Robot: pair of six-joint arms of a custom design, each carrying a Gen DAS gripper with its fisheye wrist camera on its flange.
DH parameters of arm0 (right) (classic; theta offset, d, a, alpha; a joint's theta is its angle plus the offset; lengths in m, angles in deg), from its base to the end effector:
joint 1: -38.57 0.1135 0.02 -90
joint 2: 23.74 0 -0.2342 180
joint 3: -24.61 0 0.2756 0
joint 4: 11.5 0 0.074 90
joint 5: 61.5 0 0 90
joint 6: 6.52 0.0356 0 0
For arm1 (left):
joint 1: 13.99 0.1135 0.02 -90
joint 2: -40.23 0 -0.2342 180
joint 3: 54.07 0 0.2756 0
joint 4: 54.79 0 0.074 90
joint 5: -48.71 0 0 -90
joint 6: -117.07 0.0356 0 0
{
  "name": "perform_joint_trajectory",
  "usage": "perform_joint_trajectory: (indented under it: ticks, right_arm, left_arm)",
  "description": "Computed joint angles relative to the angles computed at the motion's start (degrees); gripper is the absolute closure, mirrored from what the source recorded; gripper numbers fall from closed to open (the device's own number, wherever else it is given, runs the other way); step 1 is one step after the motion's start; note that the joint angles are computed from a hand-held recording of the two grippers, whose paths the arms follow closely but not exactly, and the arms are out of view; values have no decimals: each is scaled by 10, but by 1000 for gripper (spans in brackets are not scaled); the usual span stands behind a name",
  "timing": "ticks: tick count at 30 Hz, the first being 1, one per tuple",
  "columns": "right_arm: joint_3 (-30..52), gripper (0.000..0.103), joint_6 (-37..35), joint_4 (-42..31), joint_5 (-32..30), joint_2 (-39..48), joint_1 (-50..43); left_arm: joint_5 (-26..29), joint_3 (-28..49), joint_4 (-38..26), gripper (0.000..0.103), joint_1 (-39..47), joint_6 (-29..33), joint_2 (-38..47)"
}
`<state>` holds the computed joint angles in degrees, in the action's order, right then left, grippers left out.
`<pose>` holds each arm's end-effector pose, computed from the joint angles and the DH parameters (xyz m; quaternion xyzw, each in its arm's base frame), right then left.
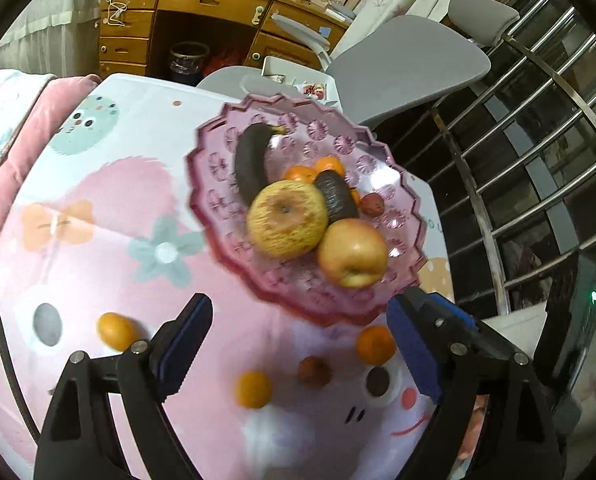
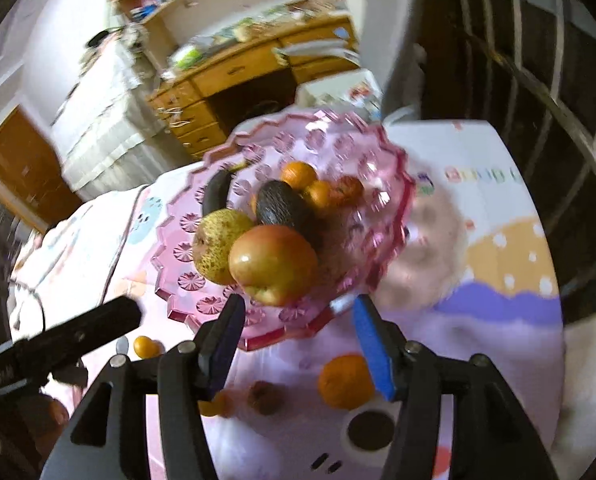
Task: Organize fruits
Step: 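Move both tools back toward the yellow fruits on the cloth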
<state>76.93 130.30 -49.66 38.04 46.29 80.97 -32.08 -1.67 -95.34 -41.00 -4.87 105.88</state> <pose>0.1988 0.1735 0.1595 0.0611 0.9510 0.1488 0.2640 0.2256 -0.1214 0.1756 -0.0158 0.9476 -0.2188 0.2320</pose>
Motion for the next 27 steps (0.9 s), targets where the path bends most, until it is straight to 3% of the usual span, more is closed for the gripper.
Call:
perform_joint_trajectory:
  ticks: [8,16,21,27]
  right_arm:
    - [30,46,160,-49,17,34,50]
    - [65,46,352,-74,14,104,108]
    - [54,46,446,-20,-8,138,133]
    - [87,46,509,15,-16,207,162]
  left_arm:
    - [64,-31,-72,15,100,120,-40]
    - [86,-21,-124,18,168,266,5]
    - [79,-10,-132,23,195,334,55]
    - [88,-1,-111,30,229,396,123]
